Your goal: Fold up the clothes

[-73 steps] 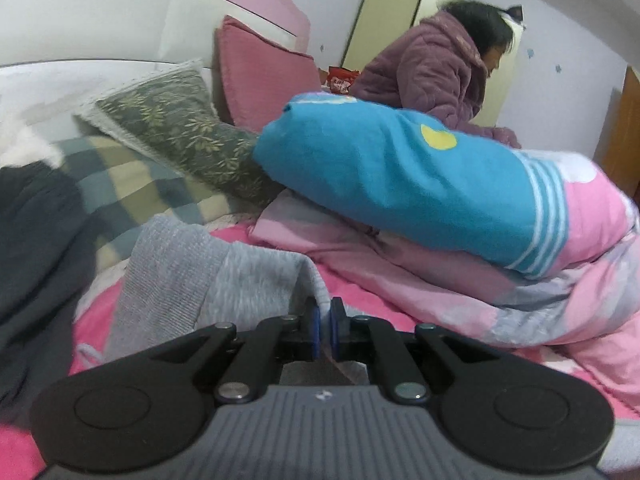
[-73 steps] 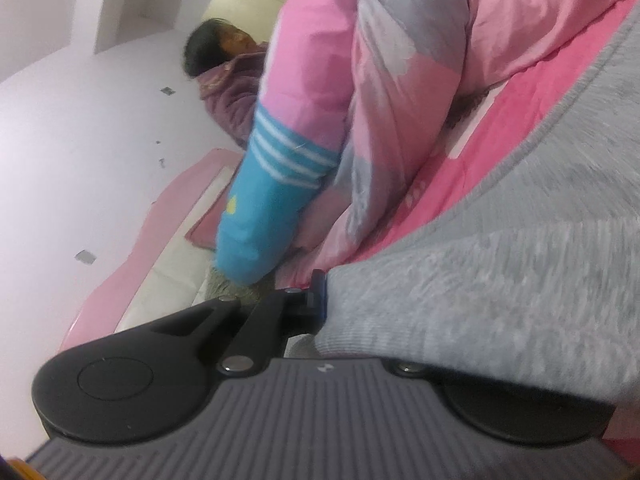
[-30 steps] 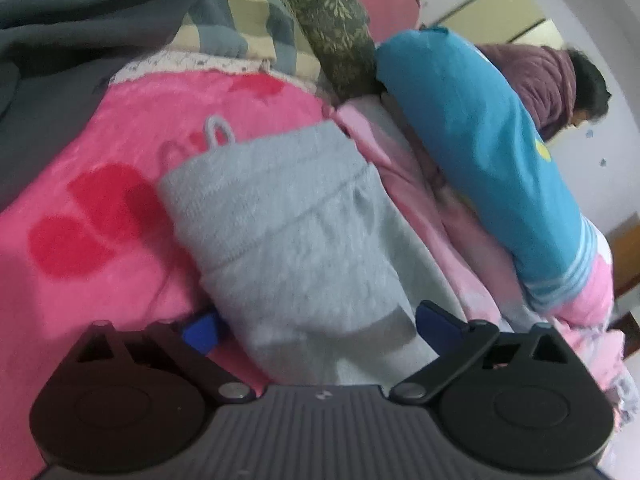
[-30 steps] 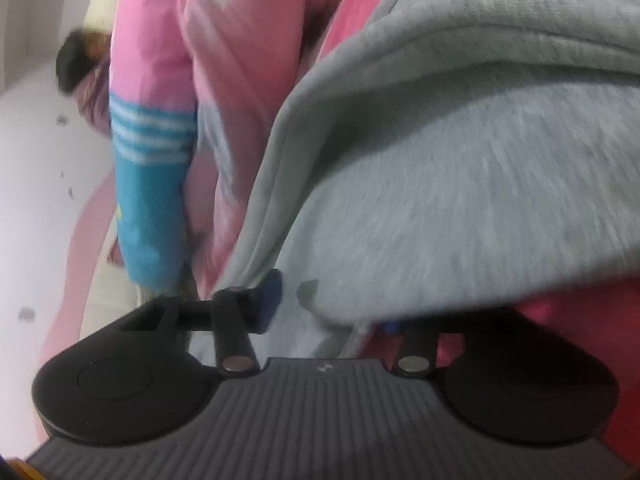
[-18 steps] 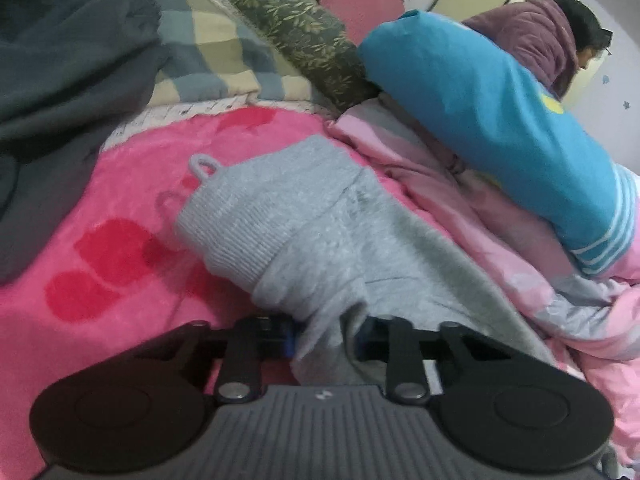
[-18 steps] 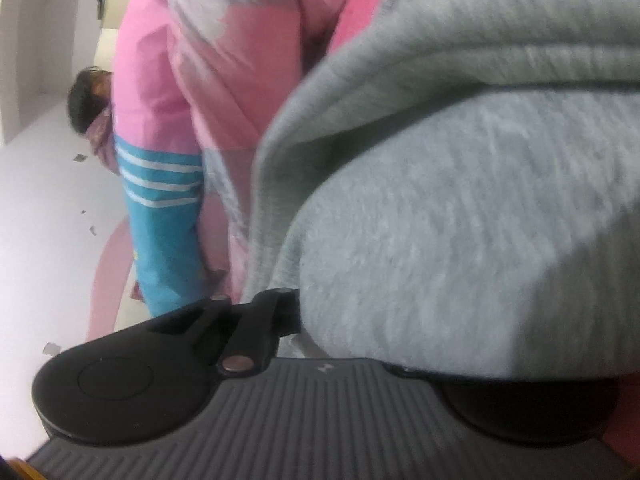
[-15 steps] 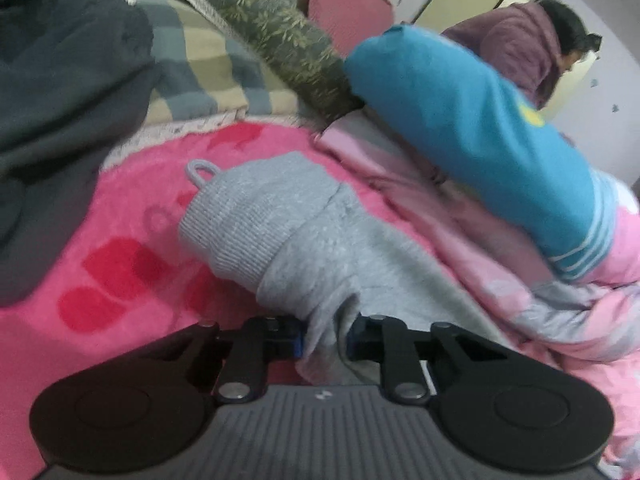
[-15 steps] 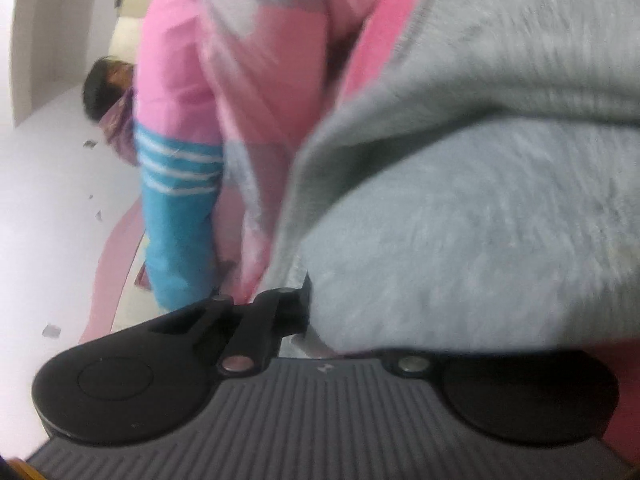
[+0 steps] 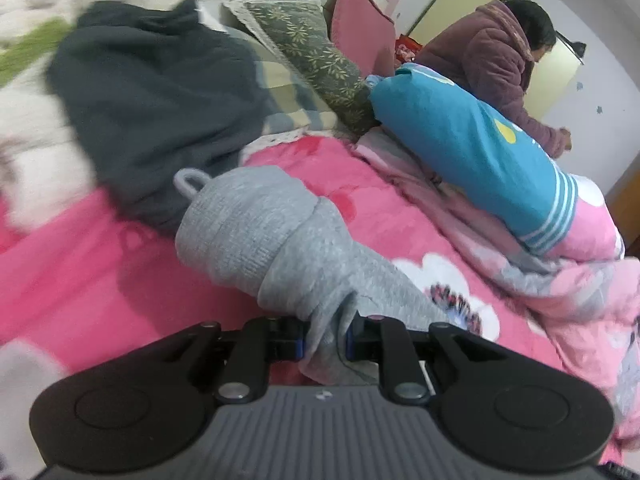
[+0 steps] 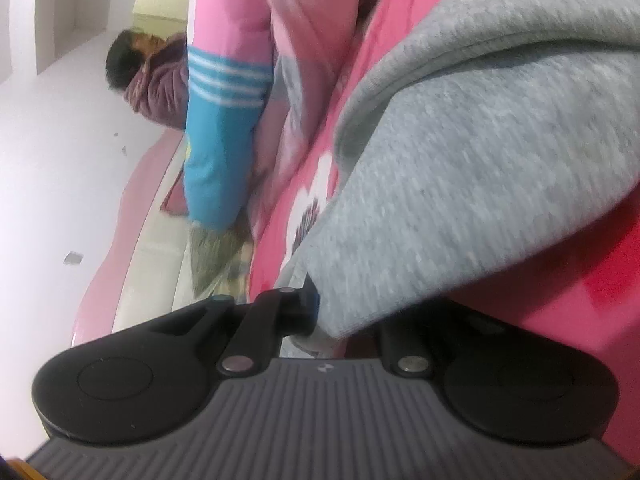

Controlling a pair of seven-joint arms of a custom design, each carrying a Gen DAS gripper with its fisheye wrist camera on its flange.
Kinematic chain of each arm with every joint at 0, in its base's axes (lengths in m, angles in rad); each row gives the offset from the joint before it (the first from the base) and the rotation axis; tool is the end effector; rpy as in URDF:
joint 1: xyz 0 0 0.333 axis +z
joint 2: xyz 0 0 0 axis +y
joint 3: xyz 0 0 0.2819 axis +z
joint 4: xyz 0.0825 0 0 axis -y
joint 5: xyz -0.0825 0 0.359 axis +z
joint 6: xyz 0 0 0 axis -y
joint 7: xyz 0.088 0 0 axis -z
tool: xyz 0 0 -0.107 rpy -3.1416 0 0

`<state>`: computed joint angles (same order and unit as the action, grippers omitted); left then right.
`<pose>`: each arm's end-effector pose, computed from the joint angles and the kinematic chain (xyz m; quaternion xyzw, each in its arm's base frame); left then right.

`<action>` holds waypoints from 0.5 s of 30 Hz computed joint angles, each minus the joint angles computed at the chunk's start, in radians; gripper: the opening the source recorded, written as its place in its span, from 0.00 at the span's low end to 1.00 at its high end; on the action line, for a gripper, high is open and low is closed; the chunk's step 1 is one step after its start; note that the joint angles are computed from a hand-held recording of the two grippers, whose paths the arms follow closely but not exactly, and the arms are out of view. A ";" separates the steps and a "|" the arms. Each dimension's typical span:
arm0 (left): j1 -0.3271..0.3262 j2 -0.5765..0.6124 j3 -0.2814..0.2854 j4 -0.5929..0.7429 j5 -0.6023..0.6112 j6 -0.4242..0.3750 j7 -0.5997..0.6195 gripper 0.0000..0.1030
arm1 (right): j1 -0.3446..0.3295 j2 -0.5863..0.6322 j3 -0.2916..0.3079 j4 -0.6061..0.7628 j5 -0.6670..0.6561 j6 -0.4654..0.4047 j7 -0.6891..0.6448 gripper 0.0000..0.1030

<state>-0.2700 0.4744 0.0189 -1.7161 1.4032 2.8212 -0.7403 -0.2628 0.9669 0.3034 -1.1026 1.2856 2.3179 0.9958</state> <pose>0.6193 -0.2110 0.3360 -0.8286 0.3303 -0.3905 0.2279 0.7531 -0.0331 0.2785 -0.4394 0.6785 0.1990 0.5540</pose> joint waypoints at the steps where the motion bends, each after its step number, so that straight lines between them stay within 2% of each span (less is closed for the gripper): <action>1: -0.011 -0.028 0.007 -0.042 0.033 0.002 -0.040 0.17 | -0.018 -0.037 0.008 -0.062 0.012 -0.008 -0.024 0.07; 4: -0.017 -0.074 -0.003 -0.122 0.128 -0.006 -0.133 0.18 | -0.031 -0.099 -0.002 -0.169 0.044 -0.018 -0.073 0.07; 5: -0.012 -0.071 -0.014 -0.126 0.136 -0.019 -0.128 0.18 | -0.023 -0.102 -0.013 -0.177 0.047 -0.015 -0.066 0.07; 8: -0.020 -0.044 -0.036 -0.112 0.143 -0.092 -0.076 0.22 | 0.035 -0.043 -0.053 -0.089 -0.010 -0.003 0.029 0.09; 9: -0.027 -0.036 -0.041 -0.107 0.144 -0.119 -0.057 0.28 | 0.048 -0.019 -0.061 -0.055 -0.037 -0.004 0.060 0.10; 11: -0.027 -0.029 -0.044 -0.104 0.158 -0.128 -0.070 0.30 | 0.024 0.001 -0.020 -0.039 -0.073 0.001 0.097 0.11; 12: -0.021 -0.034 -0.044 -0.113 0.165 -0.113 -0.092 0.36 | 0.020 -0.030 -0.041 -0.083 -0.041 -0.020 0.074 0.16; 13: -0.014 -0.038 -0.045 -0.122 0.172 -0.097 -0.115 0.44 | 0.012 -0.051 -0.040 -0.109 -0.046 -0.020 0.067 0.22; 15: -0.009 -0.056 -0.046 -0.154 0.206 -0.082 -0.183 0.52 | -0.016 -0.117 -0.041 -0.204 -0.025 -0.026 0.008 0.30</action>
